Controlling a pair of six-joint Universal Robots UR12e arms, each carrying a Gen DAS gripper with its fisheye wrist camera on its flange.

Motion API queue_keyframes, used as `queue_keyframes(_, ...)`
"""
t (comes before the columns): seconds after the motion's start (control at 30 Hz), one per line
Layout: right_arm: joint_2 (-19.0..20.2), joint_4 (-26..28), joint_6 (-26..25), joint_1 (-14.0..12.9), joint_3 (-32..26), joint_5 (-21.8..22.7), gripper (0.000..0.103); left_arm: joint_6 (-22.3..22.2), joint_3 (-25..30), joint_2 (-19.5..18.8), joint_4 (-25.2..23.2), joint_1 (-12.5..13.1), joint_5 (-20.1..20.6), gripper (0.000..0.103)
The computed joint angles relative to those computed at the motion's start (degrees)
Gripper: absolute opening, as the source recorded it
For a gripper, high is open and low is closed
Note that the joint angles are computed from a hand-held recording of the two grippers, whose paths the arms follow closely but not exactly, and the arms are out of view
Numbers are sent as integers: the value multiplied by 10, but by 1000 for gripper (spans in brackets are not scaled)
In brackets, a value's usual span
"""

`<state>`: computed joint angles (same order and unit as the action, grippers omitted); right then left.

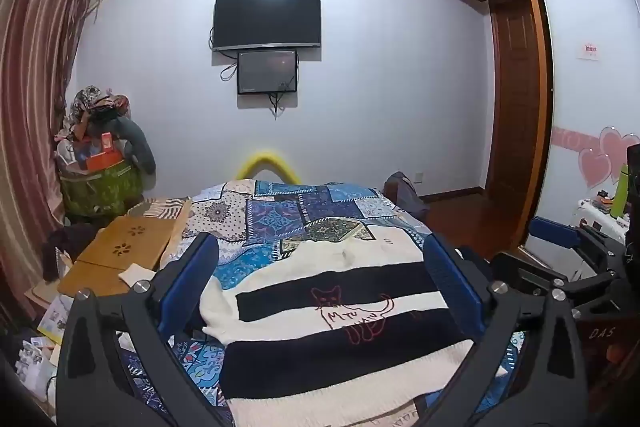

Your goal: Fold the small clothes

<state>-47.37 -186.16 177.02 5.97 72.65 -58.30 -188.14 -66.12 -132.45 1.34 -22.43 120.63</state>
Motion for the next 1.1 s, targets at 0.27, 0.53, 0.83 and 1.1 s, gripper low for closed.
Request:
queue_keyframes(0.27, 0, 4, -5, -1, -1, 1, 103, -16, 0, 4, -12, 3, -10, 103)
queue_keyframes(0.53, 1, 4, -2, 0, -2, -4, 103, -19, -3, 6, -18, 2, -15, 103)
queue_keyframes(0.83, 1, 5, 1, -1, -3, -4, 103, -21, -3, 5, -19, 5, -21, 103)
queue_keyframes(1.1, 2, 5, 2, -1, -4, -4, 103, -11, -2, 3, -19, 3, -21, 103)
